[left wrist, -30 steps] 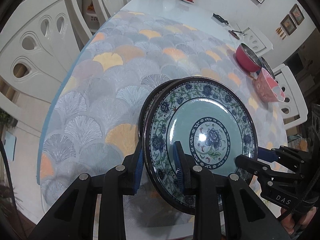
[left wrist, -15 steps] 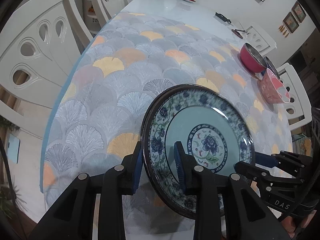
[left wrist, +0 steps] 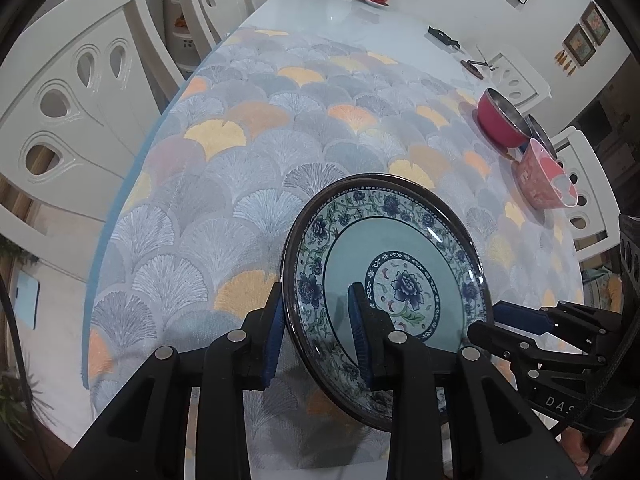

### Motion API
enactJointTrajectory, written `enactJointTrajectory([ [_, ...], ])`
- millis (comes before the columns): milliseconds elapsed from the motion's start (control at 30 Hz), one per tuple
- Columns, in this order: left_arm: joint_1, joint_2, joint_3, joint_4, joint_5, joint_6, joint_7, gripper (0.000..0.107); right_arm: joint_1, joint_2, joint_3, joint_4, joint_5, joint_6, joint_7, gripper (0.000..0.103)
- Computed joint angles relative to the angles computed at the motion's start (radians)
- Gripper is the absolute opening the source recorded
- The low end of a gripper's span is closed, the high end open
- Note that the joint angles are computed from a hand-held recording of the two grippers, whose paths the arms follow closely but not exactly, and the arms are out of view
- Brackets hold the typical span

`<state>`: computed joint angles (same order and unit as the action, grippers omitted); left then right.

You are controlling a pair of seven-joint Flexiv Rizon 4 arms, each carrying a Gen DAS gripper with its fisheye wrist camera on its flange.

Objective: Organize plates and bowls
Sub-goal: 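Lower the plate stack onto the tablecloth and open both tools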

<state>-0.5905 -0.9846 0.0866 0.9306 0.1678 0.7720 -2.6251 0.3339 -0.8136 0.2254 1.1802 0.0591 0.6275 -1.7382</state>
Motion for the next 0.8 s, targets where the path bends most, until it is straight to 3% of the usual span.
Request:
enactJointTrajectory([
  [233,-0.017,0.015,0.03,0.0,0.025,-0.033,-0.041,0.03,0.007,0.024,0.0,0.033,-0.011,0.061,-0.015,0.038],
  [467,-0.001,0.061,0.023,0.077,0.043,0.022,-0.088,0.031,0.0,0.024,-0.001,0.031,-0.01,0.048,0.002,0.038],
  [800,-0.011,0.021,0.021,-0.021,0.058,-0.045,-0.035,0.031,-0.006,0.034,0.005,0.045,-0.005,0.058,-0.012,0.038],
])
